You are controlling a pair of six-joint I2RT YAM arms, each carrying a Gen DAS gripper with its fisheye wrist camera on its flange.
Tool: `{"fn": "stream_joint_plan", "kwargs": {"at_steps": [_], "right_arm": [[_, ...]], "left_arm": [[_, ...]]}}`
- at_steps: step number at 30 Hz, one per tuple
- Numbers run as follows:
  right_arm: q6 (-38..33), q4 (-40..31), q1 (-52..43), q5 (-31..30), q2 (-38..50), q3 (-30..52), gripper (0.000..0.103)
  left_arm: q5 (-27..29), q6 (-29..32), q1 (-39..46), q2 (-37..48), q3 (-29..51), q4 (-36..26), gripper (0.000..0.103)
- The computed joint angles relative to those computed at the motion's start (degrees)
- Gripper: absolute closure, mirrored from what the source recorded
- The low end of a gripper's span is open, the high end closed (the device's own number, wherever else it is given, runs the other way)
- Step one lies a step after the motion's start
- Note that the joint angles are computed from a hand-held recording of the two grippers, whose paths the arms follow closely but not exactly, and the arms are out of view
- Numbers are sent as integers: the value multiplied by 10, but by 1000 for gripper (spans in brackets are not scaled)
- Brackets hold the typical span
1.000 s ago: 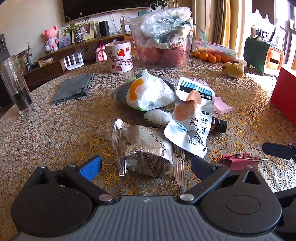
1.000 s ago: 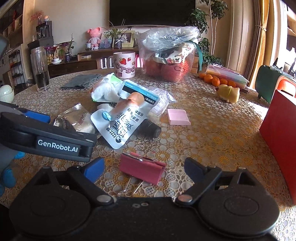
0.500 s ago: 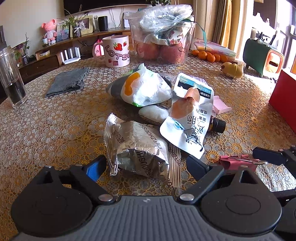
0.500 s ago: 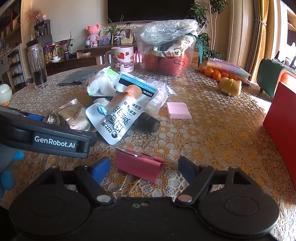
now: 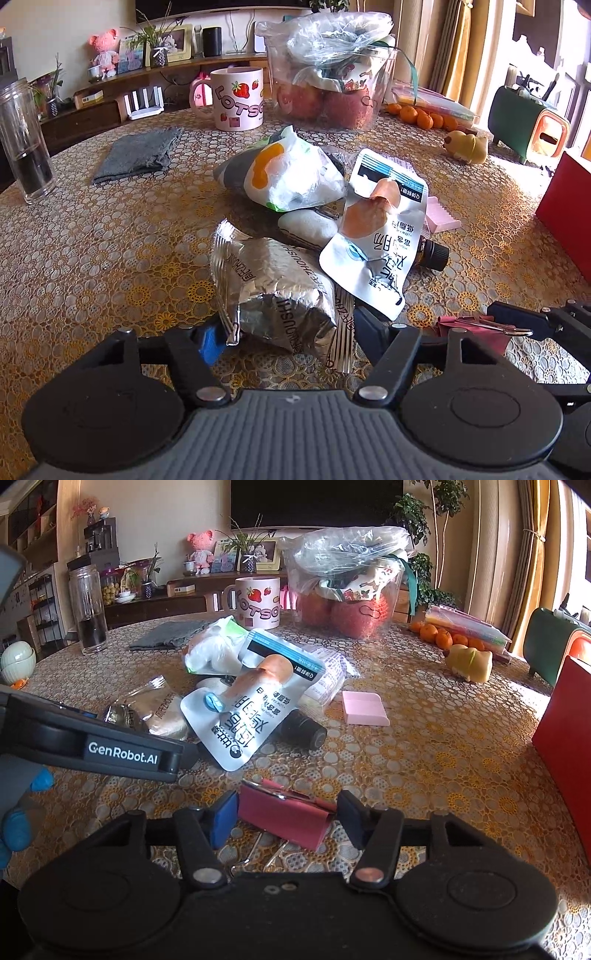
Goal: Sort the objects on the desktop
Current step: 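Close the left tool on the silver foil bag while the right tool grasps the pink binder clip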
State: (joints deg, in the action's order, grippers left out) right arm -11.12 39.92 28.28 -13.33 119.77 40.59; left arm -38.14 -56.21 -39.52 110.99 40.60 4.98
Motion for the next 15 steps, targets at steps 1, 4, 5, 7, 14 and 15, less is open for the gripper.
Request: {"fn": "stream_joint_plan", "kwargs": {"at_steps": [1, 4, 5, 7, 14, 15], "right_arm": [[0, -2, -2, -3, -1, 0, 45], [1, -10, -6, -4, -5, 0, 45], [3, -10, -8, -5, -6, -1, 45], [4, -10, -12, -5, -8, -3, 45], [2, -10, -32, -16, -29, -22, 45], [2, -9, -35, -18, -32, -25, 45]], "left_arm": [[-3, -2, -2, -1, 1, -4, 38], [-24, -13, -13, -1, 14, -35, 52], [-24, -16, -13, -2, 16, -45, 52], [-17, -24, -12, -10, 6, -38, 53], [-24, -96, -40, -31, 3, -94, 55], [-24, -109, -46, -34, 2, -104, 55]]}}
